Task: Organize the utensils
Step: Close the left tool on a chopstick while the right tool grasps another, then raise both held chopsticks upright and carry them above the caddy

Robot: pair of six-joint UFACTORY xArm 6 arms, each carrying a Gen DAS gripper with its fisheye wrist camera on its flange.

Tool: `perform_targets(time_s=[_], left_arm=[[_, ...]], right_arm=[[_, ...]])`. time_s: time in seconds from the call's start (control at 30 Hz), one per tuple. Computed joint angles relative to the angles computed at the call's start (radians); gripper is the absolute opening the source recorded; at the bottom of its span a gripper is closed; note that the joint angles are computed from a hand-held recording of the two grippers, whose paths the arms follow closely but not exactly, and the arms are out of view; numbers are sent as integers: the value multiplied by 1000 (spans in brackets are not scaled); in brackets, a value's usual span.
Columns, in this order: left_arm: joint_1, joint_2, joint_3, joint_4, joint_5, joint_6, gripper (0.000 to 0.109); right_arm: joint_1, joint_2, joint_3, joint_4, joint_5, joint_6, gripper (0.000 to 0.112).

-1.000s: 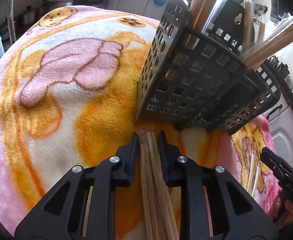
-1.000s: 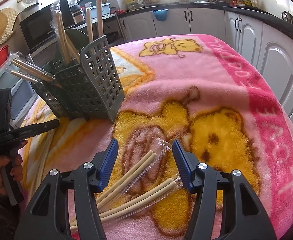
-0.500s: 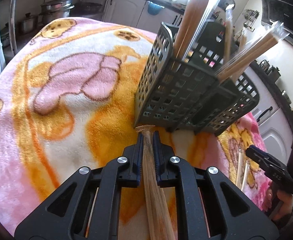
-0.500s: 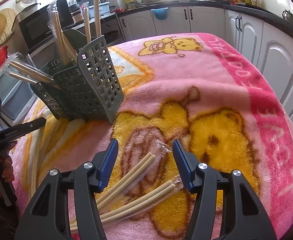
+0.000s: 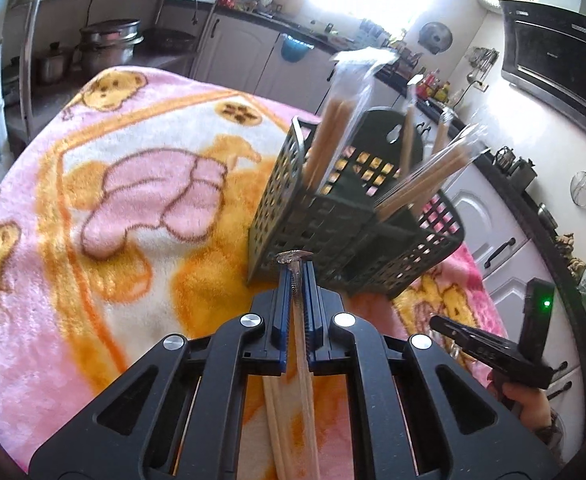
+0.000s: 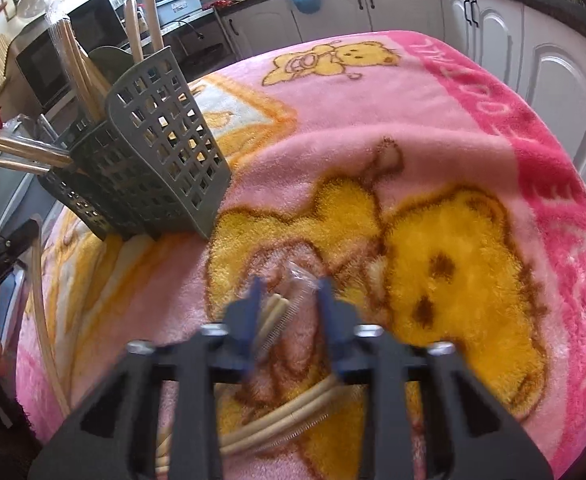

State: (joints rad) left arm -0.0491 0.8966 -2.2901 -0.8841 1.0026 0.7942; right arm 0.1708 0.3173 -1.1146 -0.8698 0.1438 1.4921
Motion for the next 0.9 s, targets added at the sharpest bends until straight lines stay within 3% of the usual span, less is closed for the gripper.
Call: perform_targets(time_s=[0.23, 0.53, 0.9], left_arm=[[2, -53, 48, -69, -2, 45, 3], [-1, -131, 114, -160, 1, 126, 3], [-8, -200, 136, -257, 33, 202, 3]], right_arm=[[15, -36, -28, -179, -7, 109, 4], [69, -114, -108, -541, -1, 346, 3], [130, -165, -201, -704, 85, 362, 3]])
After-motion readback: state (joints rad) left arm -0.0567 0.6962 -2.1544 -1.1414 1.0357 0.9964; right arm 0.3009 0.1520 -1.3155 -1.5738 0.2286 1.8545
